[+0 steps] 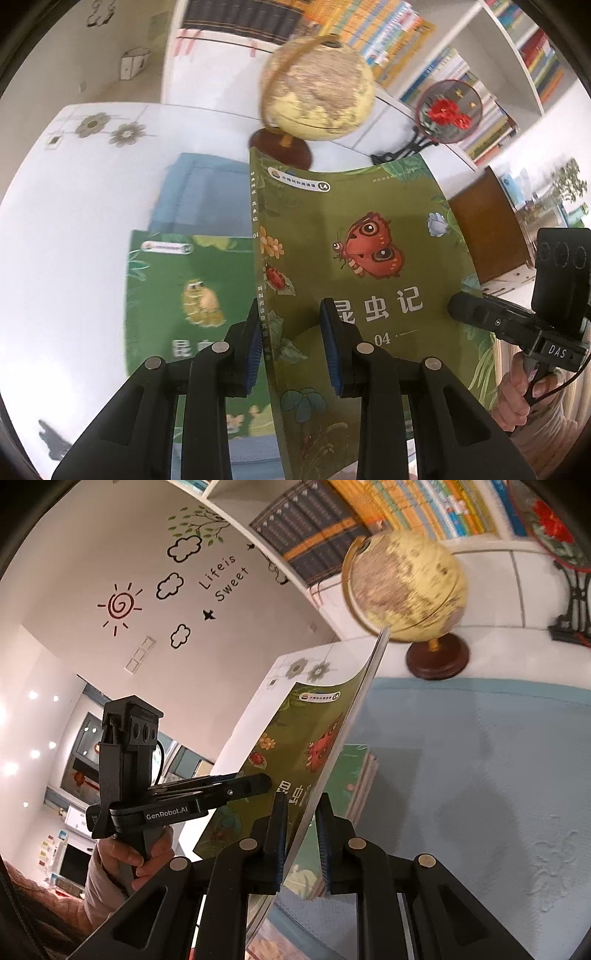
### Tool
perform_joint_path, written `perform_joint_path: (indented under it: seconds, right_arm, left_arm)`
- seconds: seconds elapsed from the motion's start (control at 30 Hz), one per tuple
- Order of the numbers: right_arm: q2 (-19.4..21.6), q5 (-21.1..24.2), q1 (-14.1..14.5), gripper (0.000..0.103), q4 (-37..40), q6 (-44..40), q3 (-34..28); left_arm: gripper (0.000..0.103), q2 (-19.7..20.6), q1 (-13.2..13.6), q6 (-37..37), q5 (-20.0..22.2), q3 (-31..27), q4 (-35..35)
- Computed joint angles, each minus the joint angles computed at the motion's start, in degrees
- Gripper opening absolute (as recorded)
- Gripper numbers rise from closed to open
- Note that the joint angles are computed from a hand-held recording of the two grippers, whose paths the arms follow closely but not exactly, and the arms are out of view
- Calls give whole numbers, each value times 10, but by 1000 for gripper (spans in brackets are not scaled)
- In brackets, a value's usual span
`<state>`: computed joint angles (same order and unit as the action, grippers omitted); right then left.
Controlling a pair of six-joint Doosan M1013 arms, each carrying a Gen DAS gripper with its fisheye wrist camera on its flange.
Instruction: Organize books
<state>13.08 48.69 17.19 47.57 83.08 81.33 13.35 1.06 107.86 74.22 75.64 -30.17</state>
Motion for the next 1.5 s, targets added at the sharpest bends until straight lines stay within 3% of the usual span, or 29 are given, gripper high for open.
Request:
perform_joint_path:
  seconds: [0.43,0.8,1.5]
  right_arm:
    - [54,26,26,16,32,-1,-49]
    - [87,46,35,16,37,17,-69]
    - [114,62,44,15,25,98,-49]
  left_arm:
    - [25,6,40,-5,4,11,15]
    - [25,16,55,-7,9,26,25]
    - [28,37,51,-5,21,30,56]
